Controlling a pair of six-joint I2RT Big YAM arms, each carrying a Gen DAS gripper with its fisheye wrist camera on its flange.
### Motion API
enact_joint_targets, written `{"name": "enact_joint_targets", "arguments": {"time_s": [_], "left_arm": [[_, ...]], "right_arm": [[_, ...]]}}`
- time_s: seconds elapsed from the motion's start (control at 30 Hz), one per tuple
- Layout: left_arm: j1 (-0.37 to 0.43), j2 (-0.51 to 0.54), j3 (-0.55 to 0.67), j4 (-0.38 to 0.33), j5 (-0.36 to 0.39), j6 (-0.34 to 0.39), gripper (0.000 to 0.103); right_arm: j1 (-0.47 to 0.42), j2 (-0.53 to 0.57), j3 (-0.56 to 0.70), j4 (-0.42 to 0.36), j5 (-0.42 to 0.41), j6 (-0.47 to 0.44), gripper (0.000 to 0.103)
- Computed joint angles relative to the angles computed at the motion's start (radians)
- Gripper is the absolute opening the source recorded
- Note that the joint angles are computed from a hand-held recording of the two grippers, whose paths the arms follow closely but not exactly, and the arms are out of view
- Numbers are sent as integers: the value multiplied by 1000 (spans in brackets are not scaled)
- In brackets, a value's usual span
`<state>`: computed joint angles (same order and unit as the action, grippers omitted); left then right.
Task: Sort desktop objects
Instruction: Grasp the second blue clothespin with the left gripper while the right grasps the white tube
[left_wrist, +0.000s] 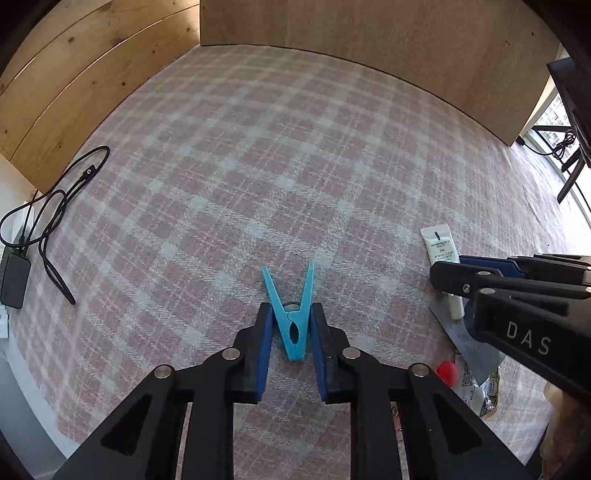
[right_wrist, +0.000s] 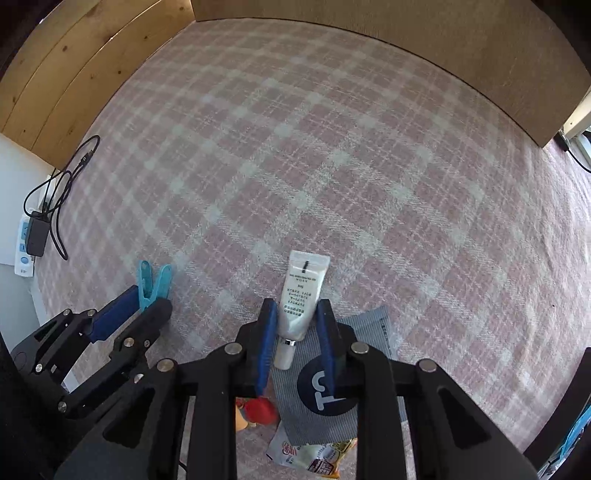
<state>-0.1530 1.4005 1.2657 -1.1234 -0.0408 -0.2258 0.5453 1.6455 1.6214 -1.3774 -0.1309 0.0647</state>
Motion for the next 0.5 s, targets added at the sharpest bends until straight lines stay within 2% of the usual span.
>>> {"name": "enact_joint_targets", "arguments": {"time_s": [0.13, 0.27, 0.5], "left_arm": [[29, -9, -6, -13, -6, -3, 18], [51, -45, -11, -24, 42, -6, 18], [29, -151, 14, -56, 91, -6, 18]], "right_arm": [[-15, -7, -2, 6, -39, 20, 15], [-34, -49, -4, 25, -85, 36, 15], [-107, -188, -42, 38, -169, 47, 15]]}}
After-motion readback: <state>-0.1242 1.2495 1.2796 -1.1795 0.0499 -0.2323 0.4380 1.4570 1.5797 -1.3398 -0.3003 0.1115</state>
